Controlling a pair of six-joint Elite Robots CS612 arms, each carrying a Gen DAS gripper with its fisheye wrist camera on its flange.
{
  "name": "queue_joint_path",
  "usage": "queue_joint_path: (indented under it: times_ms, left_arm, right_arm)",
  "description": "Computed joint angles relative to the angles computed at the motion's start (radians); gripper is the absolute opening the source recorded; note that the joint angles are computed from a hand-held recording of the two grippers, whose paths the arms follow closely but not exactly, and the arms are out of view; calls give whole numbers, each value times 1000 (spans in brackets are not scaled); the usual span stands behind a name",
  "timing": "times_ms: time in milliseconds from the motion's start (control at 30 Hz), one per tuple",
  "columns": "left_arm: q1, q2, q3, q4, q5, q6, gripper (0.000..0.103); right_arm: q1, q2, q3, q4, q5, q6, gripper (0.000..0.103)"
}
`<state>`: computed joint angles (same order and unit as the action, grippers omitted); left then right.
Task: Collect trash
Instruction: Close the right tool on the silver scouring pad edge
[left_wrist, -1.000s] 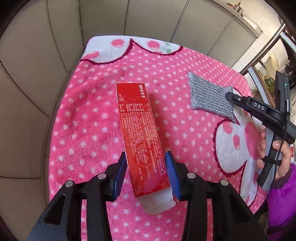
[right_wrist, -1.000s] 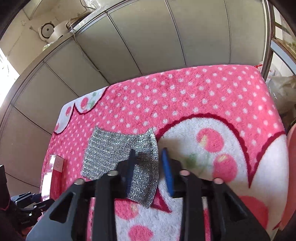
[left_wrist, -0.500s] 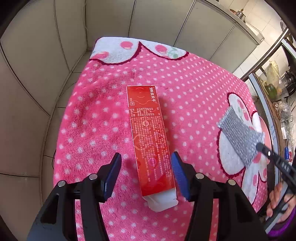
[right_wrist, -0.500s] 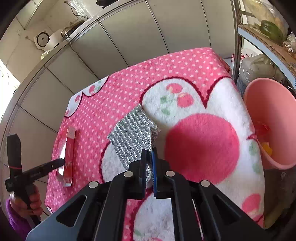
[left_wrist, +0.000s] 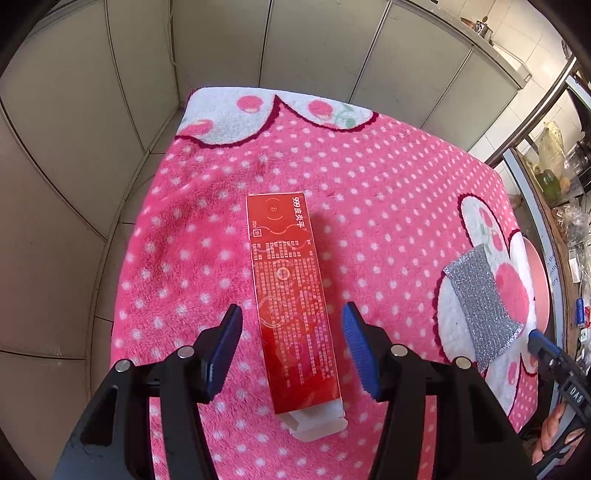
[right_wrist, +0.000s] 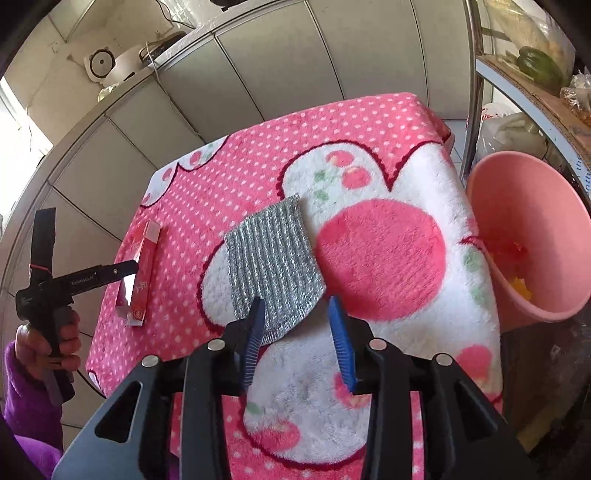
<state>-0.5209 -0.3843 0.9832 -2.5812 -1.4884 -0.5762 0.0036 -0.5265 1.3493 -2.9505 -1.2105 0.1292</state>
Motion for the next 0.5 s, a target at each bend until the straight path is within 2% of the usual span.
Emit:
queue_joint_path:
  times_ms: [100, 200, 367, 500]
  left_arm:
    - [0, 5, -10, 11, 6, 6, 55]
    - [1, 9, -15, 14, 5, 6, 55]
    - [4, 14, -18, 25, 4, -3, 55]
    - [5, 14, -14, 15, -1, -5, 55]
  right_arm:
    - [1, 20, -43, 7, 1, -12, 39]
    - [10, 48, -108, 78, 4, -56, 39]
    - [29, 91, -197, 170, -54, -112, 39]
    - [38, 106, -222, 217, -93, -128, 39]
